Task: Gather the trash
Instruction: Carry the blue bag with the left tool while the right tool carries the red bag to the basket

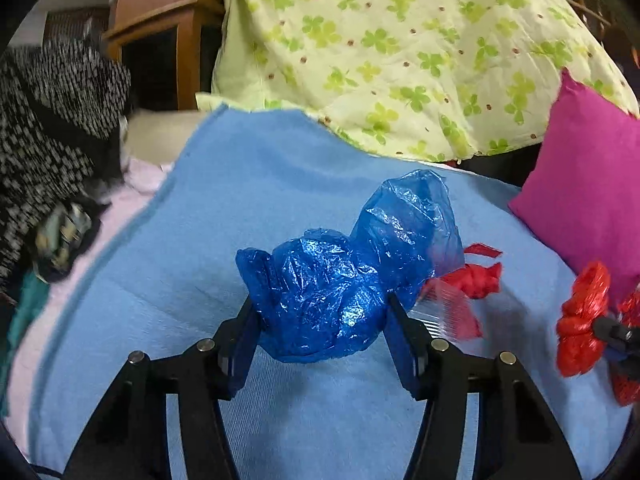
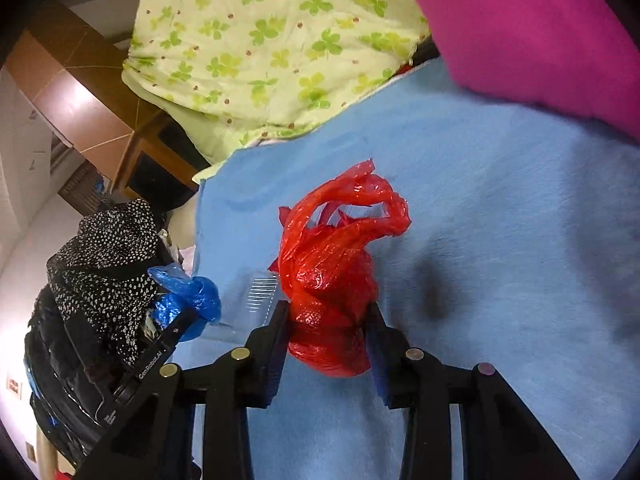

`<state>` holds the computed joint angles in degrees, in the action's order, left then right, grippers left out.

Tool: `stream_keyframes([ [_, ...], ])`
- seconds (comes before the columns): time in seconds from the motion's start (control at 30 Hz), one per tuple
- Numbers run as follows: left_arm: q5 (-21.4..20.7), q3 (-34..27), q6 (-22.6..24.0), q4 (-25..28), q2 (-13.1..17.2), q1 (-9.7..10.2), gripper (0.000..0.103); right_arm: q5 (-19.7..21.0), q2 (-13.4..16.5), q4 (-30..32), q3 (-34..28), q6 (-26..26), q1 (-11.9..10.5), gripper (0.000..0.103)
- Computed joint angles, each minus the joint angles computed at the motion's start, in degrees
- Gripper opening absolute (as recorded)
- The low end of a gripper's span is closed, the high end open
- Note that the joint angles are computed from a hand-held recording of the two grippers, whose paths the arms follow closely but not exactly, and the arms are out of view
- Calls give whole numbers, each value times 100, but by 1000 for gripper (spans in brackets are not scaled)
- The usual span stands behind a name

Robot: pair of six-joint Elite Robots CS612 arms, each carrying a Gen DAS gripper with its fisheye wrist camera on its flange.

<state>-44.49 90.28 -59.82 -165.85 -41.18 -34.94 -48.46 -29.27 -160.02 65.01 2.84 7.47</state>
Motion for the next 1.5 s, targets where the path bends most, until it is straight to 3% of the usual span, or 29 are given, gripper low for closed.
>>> stream_keyframes([
  [0.23, 66, -150, 42, 312, -77, -261, 61, -210, -430, -945, 828, -93, -124, 39],
  [0.6, 546, -565, 1095, 313, 78, -671, 61, -287, -644, -1599, 1281, -46, -317, 39],
  [1.03, 446, -987, 1463, 552, 319, -720, 62, -296, -658, -1521, 1239, -237, -382, 39],
  [1.5, 393, -1125, 1474, 685, 405, -719, 62, -201, -694, -1541, 1297, -300, -449, 39],
])
